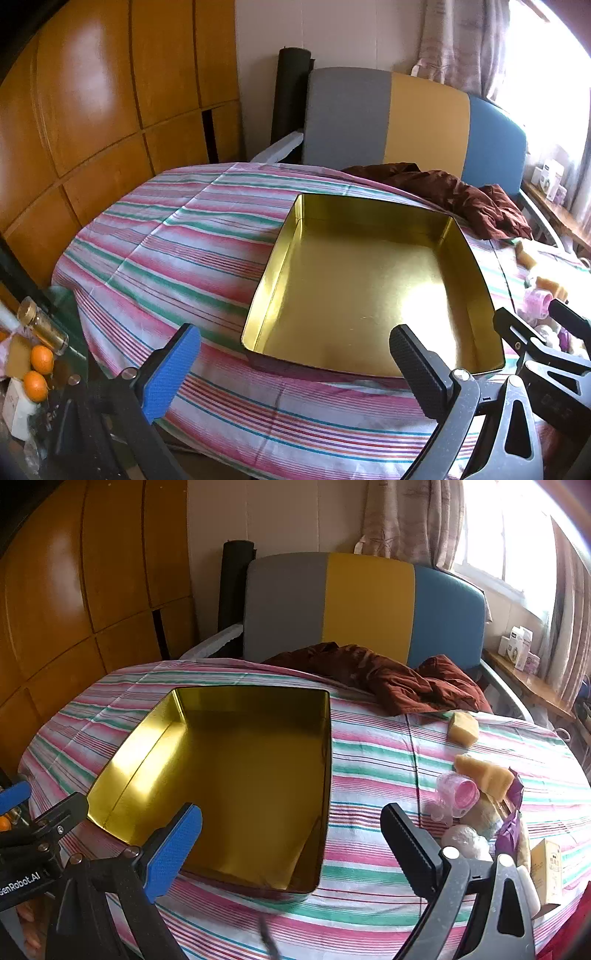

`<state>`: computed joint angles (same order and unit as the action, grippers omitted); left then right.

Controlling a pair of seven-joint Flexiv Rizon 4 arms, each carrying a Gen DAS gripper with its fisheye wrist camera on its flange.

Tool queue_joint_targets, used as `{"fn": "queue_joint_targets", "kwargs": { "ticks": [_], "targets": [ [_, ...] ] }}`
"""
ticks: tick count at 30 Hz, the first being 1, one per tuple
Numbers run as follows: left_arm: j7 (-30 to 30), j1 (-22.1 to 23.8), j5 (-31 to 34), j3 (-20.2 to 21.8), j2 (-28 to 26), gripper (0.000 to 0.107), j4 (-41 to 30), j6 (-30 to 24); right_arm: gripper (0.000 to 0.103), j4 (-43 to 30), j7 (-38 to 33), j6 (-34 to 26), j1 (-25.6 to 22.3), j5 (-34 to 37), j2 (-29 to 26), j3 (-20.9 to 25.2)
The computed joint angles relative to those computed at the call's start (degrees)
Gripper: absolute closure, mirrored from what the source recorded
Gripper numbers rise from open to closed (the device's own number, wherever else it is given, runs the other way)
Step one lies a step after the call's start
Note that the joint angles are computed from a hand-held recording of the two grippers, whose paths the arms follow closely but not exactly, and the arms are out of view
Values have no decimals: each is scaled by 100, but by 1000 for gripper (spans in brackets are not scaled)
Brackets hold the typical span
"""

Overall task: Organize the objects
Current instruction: 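Grasp the yellow knitted pouch with the left tool while the right tool grasps the white medicine box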

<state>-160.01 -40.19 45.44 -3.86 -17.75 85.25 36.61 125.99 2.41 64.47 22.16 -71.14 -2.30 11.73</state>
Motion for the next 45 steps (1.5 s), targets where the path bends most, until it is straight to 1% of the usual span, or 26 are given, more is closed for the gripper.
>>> {"fn": "queue_joint_targets", "kwargs": {
  "ticks": [6,8,10,14,17,20,22,23,25,26,29,32,35,37,38,40,41,42,44,45],
  "targets": [
    [158,-45,82,-20,-70,4,-89,45,4,141,-3,61,-119,-81,161,-17],
    [225,-8,10,-27,-82,4,-60,215,4,197,-1,100,-180,-70,223,-18],
    [281,18,-76,-23,-116,4,-59,362,4,245,-53,74,-233,5,276,-7],
    [453,-55,-77,15,-222,4,-180,386,4,407,-121,96,-363,109,446,8],
    [637,-77,-119,29,-301,4,-247,508,4,566,-293,297,-523,322,636,-13],
    [860,-13,-338,23,-393,4,-278,830,4,802,-668,572,-750,742,950,-38],
    [963,15,-434,44,-451,4,-264,1222,4,1012,-996,699,-902,1265,1245,-36],
    [1002,-23,-427,78,-491,4,-306,1312,4,1106,-1170,715,-970,1544,1392,-20],
    [1205,-112,-402,115,-623,4,-477,1440,4,1260,-1679,485,-1010,2289,1733,5],
    [1438,-87,-501,75,-713,4,-552,1598,4,1329,-1897,329,-1031,2636,1916,7],
    [2098,-21,-912,-54,-1010,4,-764,2070,4,1530,-2319,-150,-1208,3316,2491,46],
    [3095,71,-1497,-381,-1451,4,-1166,2240,4,1710,-2757,-532,-1353,3980,3018,20],
    [3954,101,-2007,-678,-1822,4,-1484,2331,4,1756,-3233,-1025,-1426,4627,3377,-18],
    [4585,77,-2329,-906,-2140,4,-1808,2315,4,1790,-3463,-1302,-1521,4962,3558,-24],
    [5041,115,-2570,-1145,-2342,4,-1974,2335,4,1798,-3532,-1409,-1567,5087,3618,-9],
    [5629,89,-2888,-1378,-2613,6,-2229,2310,4,1823,-3684,-1557,-1630,5337,3730,-39],
    [6010,90,-3074,-1553,-2763,8,-2366,2241,4,1830,-3767,-1592,-1641,5464,3758,-66],
    [6365,43,-3247,-1695,-2951,14,-2588,2083,4,1815,-3825,-1597,-1649,5566,3732,-83],
    [6939,-58,-3553,-1900,-3248,16,-2930,1833,4,1805,-3967,-1619,-1661,5734,3735,-102],
    [7085,-150,-3637,-1887,-3357,16,-3088,1739,4,1793,-4042,-1630,-1658,5803,3724,-109]
  ]
}}
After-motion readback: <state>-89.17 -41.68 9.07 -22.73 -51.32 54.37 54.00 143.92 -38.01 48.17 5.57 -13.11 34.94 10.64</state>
